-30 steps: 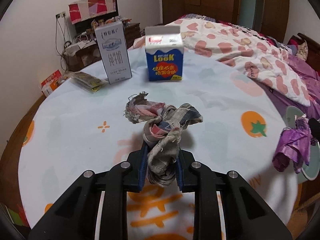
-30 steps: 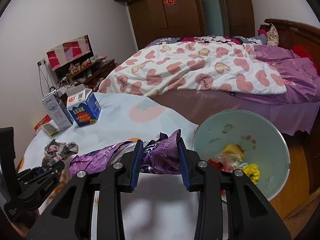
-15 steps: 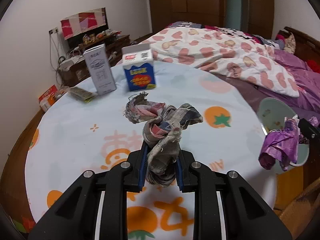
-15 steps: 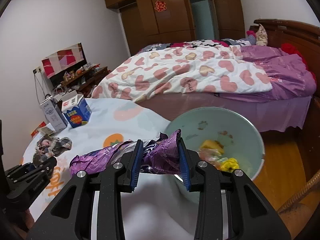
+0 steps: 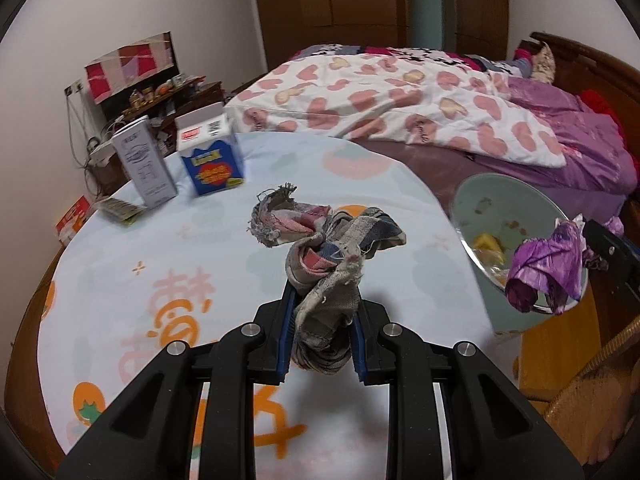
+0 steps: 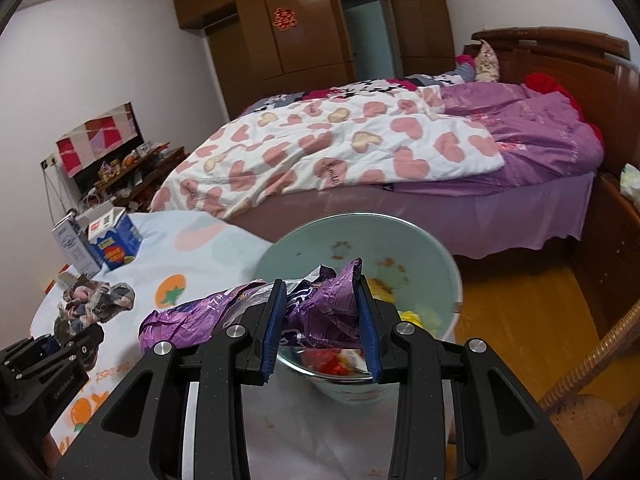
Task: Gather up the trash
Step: 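Carry the purple wrapper and grey-pink rag over the teal wastebasket with both tools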
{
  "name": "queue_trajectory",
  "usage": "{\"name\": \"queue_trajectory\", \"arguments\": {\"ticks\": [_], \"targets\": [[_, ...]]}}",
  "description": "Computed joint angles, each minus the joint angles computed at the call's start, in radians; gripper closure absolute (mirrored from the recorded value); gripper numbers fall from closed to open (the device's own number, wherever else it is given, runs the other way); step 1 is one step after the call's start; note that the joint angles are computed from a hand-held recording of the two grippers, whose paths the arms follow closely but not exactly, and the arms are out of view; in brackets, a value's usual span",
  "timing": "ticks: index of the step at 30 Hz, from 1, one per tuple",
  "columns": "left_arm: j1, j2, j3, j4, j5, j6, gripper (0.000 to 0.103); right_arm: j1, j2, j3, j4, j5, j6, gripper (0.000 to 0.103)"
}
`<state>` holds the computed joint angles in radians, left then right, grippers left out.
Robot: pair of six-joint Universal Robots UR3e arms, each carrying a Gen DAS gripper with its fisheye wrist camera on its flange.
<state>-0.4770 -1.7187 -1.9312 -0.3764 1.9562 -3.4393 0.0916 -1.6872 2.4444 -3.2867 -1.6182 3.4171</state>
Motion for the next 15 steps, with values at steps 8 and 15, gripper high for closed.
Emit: {"name": "queue_trajectory", "arguments": {"ticks": [8,15], "targets": [[-0.046,-0.076,0.081,-0.014,-0.043,-0.005,0.079,-0.104,-0.066,0.080,-0.010,0.033,-0.038,0.068],[-0.079,-0.123,0.138,-0.009,-0.080,-0.003,0.079,-0.221,-0.115,0.147,-0.017,0.081,-0.078,0.068]]}}
